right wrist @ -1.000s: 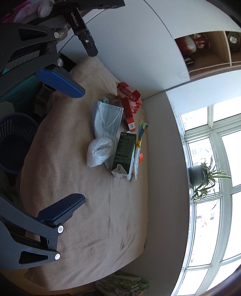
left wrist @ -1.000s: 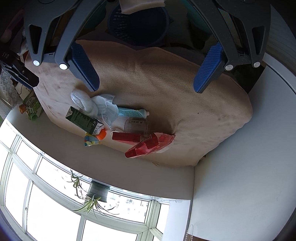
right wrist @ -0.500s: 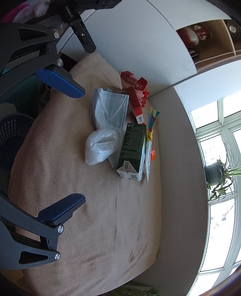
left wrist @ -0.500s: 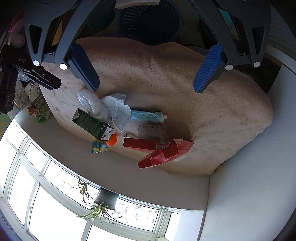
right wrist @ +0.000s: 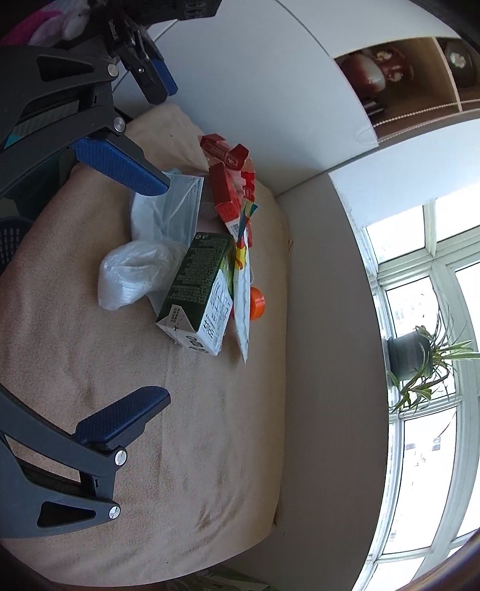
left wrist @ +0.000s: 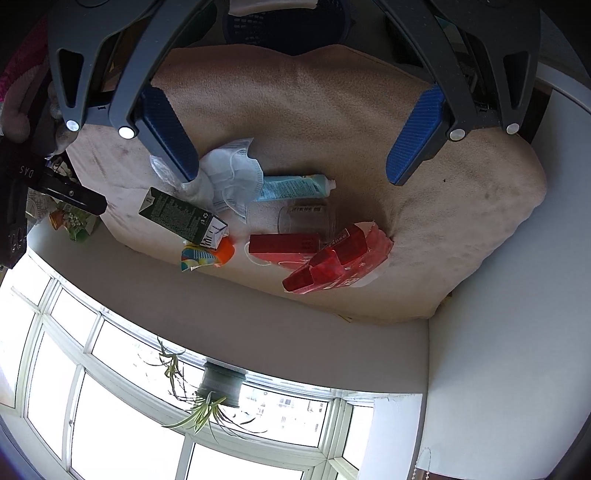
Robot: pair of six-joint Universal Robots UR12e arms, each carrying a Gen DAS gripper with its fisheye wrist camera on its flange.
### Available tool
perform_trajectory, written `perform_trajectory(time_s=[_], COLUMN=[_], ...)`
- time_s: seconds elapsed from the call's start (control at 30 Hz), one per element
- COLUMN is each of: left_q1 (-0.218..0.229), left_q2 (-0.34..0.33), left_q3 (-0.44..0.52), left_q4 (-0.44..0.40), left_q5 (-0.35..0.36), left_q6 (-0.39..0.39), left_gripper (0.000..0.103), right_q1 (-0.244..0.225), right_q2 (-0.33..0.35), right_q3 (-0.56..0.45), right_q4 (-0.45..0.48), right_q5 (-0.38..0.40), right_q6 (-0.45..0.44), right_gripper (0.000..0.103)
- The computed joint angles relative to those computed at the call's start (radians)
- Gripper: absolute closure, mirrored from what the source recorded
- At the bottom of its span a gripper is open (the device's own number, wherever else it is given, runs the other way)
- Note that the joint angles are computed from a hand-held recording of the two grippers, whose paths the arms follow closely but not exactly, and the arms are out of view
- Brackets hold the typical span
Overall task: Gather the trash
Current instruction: 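Grasp the red torn box with left tool while right grasps white strip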
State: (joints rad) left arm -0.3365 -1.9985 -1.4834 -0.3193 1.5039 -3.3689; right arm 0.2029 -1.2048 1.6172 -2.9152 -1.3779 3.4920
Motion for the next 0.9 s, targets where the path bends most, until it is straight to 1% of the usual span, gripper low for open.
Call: perform_trajectory(time_s=[0.03, 0.07, 0.13, 0.2, 0.37, 0.53, 0.63, 0.67, 0.7, 0.77, 0.9], left_q1=[0.002, 0.004, 0.007, 0.009, 0.007, 0.002, -0.004, -0.005, -0.006, -0.007, -0.011], left_q2=[-0.004, -0.008, -0.016, -0.024, -0.055, -0.090, -0.114, -0.121, -0.128, -0.141, -0.167], left_q3=[0.009, 0.017, 0.033, 0.050, 0.100, 0.151, 0.184, 0.194, 0.204, 0.220, 0.256], left_q4=[-0.001, -0.004, -0.005, -0.008, -0.026, -0.050, -0.074, -0.081, -0.090, -0.102, -0.121], left_q5=[0.004, 0.011, 0.020, 0.029, 0.041, 0.043, 0.060, 0.066, 0.071, 0.077, 0.111], left_q6=[0.003, 0.008, 0.019, 0.033, 0.077, 0.125, 0.159, 0.170, 0.177, 0.188, 0.207], left_gripper=[0.000, 0.000, 0.000, 0.000, 0.000, 0.002, 0.003, 0.003, 0.003, 0.006, 0.007], right_q1=[-0.010, -0.016, -0.022, -0.032, -0.059, -0.072, -0.075, -0.076, -0.078, -0.084, -0.095], right_q2=[0.007, 0.013, 0.028, 0.044, 0.092, 0.146, 0.176, 0.184, 0.193, 0.210, 0.232], right_q3=[-0.013, -0.023, -0.050, -0.076, -0.139, -0.211, -0.250, -0.261, -0.273, -0.291, -0.305], right_q4=[0.005, 0.014, 0.047, 0.085, 0.151, 0.221, 0.264, 0.278, 0.293, 0.315, 0.312], right_q5=[0.023, 0.028, 0.015, 0.022, 0.094, 0.150, 0.180, 0.192, 0.204, 0.243, 0.301], right_q6=[0.017, 0.027, 0.045, 0.067, 0.163, 0.226, 0.243, 0.246, 0.250, 0.270, 0.327], right_gripper=[0.001, 0.001, 0.001, 0.001, 0.001, 0.003, 0.003, 0.005, 0.012, 0.017, 0.017])
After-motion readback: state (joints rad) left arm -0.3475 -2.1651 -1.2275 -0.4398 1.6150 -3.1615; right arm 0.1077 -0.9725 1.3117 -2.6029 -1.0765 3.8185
